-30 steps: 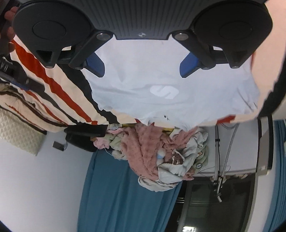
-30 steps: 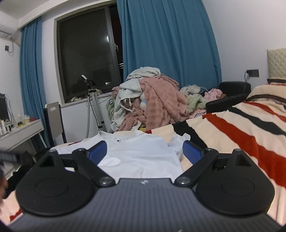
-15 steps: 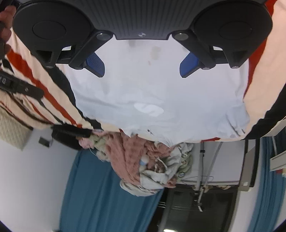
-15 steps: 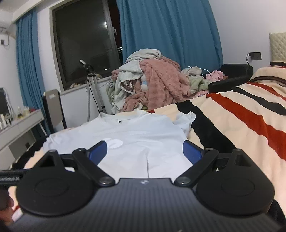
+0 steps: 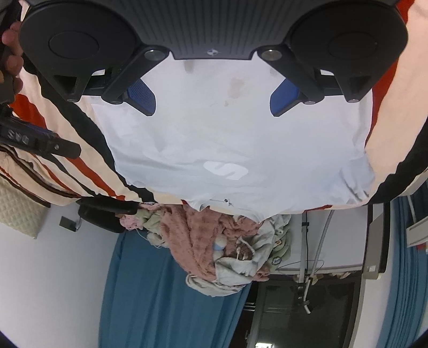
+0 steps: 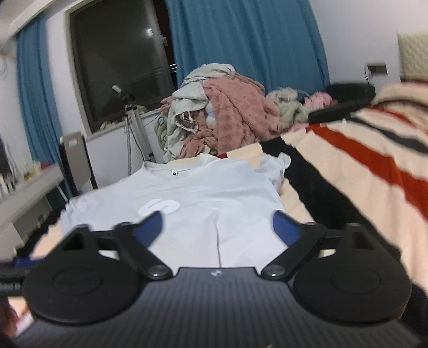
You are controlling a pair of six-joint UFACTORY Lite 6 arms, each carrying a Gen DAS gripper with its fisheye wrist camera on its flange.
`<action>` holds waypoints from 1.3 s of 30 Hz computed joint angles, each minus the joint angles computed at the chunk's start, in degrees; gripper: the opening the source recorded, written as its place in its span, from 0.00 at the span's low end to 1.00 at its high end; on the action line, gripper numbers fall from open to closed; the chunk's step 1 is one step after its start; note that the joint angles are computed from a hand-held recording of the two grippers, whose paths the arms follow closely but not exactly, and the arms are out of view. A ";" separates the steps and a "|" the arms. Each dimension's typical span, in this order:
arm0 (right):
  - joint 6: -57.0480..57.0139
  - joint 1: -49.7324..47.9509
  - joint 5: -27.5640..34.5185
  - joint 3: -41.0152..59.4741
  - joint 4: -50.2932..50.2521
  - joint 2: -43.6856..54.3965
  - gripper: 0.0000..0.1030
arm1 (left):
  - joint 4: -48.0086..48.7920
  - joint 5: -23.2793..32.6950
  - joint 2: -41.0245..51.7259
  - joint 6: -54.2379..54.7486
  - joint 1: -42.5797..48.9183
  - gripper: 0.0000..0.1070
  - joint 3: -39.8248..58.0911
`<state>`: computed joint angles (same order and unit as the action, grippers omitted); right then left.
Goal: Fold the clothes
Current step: 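Move the right gripper to the sleeve of the shirt, then grasp the sleeve with the right gripper and pull it outward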
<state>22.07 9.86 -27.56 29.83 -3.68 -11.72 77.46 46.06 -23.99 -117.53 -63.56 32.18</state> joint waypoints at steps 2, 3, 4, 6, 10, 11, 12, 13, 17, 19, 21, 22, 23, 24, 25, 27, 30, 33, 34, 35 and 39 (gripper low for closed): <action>6.84 -2.77 -2.14 2.56 -4.46 4.99 0.69 | -0.47 0.19 0.19 0.00 -0.21 0.88 0.18; 8.84 -3.88 -4.29 4.52 -4.60 9.02 0.68 | -0.37 0.34 0.44 -0.18 -0.33 0.88 0.25; 11.47 -5.37 -6.28 6.68 -5.91 13.01 0.67 | -0.10 0.55 0.81 -0.54 -0.45 0.88 0.29; 14.85 -8.21 -10.06 12.19 -6.60 21.97 0.65 | 0.39 0.77 1.72 -1.28 -0.33 0.88 0.25; 25.94 -14.68 -12.37 25.83 -13.07 37.94 0.65 | 1.15 -1.19 2.86 -3.15 1.41 0.88 -0.23; 29.37 -16.16 -12.72 29.47 -15.08 41.51 0.65 | 1.44 -2.06 3.06 -3.79 2.10 0.88 -0.40; 33.57 -17.52 -13.28 33.22 -17.78 44.82 0.65 | 1.97 -3.02 3.47 -4.49 2.86 0.88 -0.47; 37.52 -18.42 -13.75 37.01 -19.98 48.02 0.63 | 2.65 -4.02 4.05 -5.22 3.65 0.88 -0.45; 53.05 -20.28 -11.50 55.88 -29.67 62.51 0.52 | 7.00 -7.08 7.88 -8.76 6.84 0.88 0.23; 58.74 -20.08 -8.84 65.78 -33.64 69.77 0.52 | 9.53 -8.50 9.94 -10.99 8.55 0.88 0.71; 61.81 -19.63 -7.41 74.67 -36.00 76.55 0.52 | 12.50 -10.28 11.97 -13.90 10.61 0.88 1.05; 64.04 -19.61 -6.91 78.89 -37.98 79.56 0.51 | 13.70 -11.29 13.40 -15.16 11.64 0.88 1.59; 67.80 -19.77 -6.17 83.97 -41.34 82.75 0.47 | 14.64 -12.37 14.83 -16.06 12.64 0.88 2.26; 71.78 -19.84 -5.46 89.90 -44.65 86.37 0.44 | 15.73 -13.56 16.16 -16.85 13.76 0.88 2.88; 74.88 -19.82 -4.68 95.64 -47.54 89.84 0.36 | 16.97 -14.09 17.50 -17.80 14.48 0.88 3.49; 73.88 -19.15 -2.24 101.56 -49.76 92.72 0.22 | 19.39 -14.10 20.10 -19.83 15.31 0.88 4.70; 57.80 -16.58 0.75 100.49 -42.55 90.48 0.09 | 19.87 -11.40 23.97 -19.60 14.80 0.88 7.12; 39.81 -13.14 -0.31 96.32 -36.14 86.35 0.08 | 19.57 -5.83 27.89 -18.77 12.04 0.88 9.48; 33.81 -11.80 -1.57 94.59 -33.95 85.12 0.08 | 19.53 -4.48 28.87 -18.32 11.35 0.88 10.10; 27.81 -10.32 -2.73 92.77 -31.78 84.06 0.07 | 19.57 -3.52 29.56 -17.76 10.82 0.88 10.55; 22.73 -5.83 -1.70 91.92 -40.26 83.49 0.07 | 21.04 -3.08 29.16 -18.10 10.03 0.88 9.88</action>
